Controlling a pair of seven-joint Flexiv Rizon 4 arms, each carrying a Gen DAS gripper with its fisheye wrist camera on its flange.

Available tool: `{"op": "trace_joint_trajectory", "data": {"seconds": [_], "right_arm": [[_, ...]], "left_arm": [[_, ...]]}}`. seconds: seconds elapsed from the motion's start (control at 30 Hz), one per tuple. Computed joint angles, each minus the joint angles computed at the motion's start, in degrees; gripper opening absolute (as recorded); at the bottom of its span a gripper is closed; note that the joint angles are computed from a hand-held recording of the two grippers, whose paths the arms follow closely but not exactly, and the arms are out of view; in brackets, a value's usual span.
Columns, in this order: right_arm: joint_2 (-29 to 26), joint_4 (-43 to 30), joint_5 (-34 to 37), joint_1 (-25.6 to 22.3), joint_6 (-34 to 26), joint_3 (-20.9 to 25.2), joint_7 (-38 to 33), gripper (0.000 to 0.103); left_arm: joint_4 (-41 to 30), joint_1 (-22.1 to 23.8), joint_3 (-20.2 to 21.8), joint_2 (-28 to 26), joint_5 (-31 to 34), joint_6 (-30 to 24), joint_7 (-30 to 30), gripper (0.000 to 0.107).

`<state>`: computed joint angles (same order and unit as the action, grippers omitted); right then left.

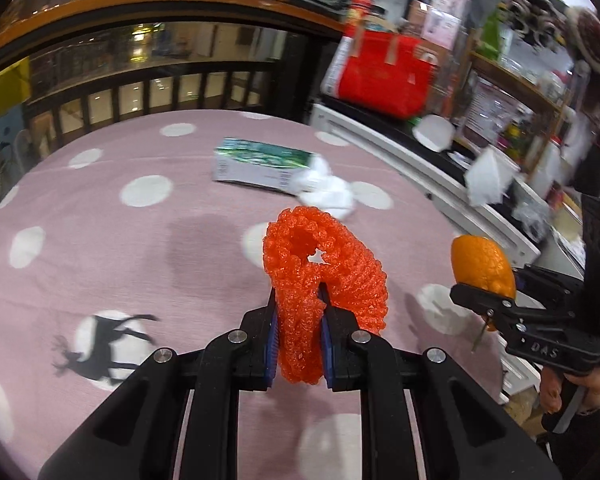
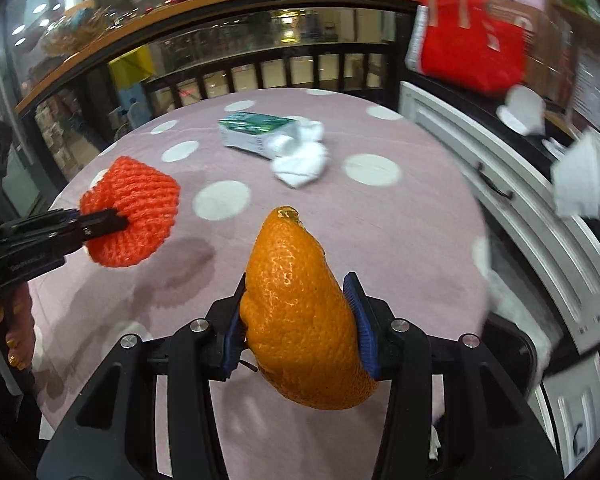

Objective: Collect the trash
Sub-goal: 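Carry both items to the bin and open the right tool over it, then lower the orange net into the bin and open the left tool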

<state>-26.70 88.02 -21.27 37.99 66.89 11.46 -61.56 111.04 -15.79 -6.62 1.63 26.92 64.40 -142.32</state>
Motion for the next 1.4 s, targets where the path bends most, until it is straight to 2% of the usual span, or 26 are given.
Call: {"op": "trace_joint_trajectory", "data": {"seconds": [0.2, 0.37, 0.5, 0.7, 0.9, 0.97, 1.13, 1.3, 1.4], "right_arm": [[7.7, 12.7, -4.9, -2.3, 3.9, -5.0, 10.7, 0.046], [11.1, 19.1, -9.4, -5.8, 3.8, -5.8, 17.3, 0.046], [11.7, 21.9, -9.6, -9.1, 2.8, -4.7, 18.9, 0.046], [8.3, 22.1, -4.4, -12.3, 0.9, -2.8, 17.4, 0.047], [3.2, 20.3, 1.3, -13.3, -0.3, -2.0, 15.8, 0.049], [1.7, 20.0, 2.5, -13.3, -0.7, -2.1, 15.6, 0.057], [2.4, 23.1, 0.4, -11.7, 2.3, -5.3, 20.6, 0.072], [7.0, 28.7, -9.1, -9.2, 3.7, -11.1, 29.9, 0.074], [9.7, 31.2, -14.9, -10.1, 2.7, -12.3, 35.7, 0.075]], "left_arm": [[-4.3, -3.6, -1.6, -5.5, -1.6, 2.8, 1.7, 0.017], [-8.4, -7.8, -1.3, -10.5, -4.7, 4.9, 5.4, 0.017], [-11.8, -10.6, -1.3, -14.3, -8.0, 5.9, 9.7, 0.017], [-17.1, -14.6, -0.6, -19.3, -12.1, 5.3, 16.0, 0.017], [-20.8, -17.5, 0.0, -23.3, -16.3, 3.7, 21.9, 0.017], [-21.6, -18.1, 0.1, -24.4, -17.4, 3.1, 23.4, 0.017], [-24.1, -19.7, 0.2, -27.5, -19.5, 1.1, 26.9, 0.017], [-27.4, -20.8, 0.0, -30.7, -21.1, -1.4, 30.3, 0.017], [-29.5, -21.4, 0.0, -32.6, -21.9, -3.0, 32.0, 0.017]]}}
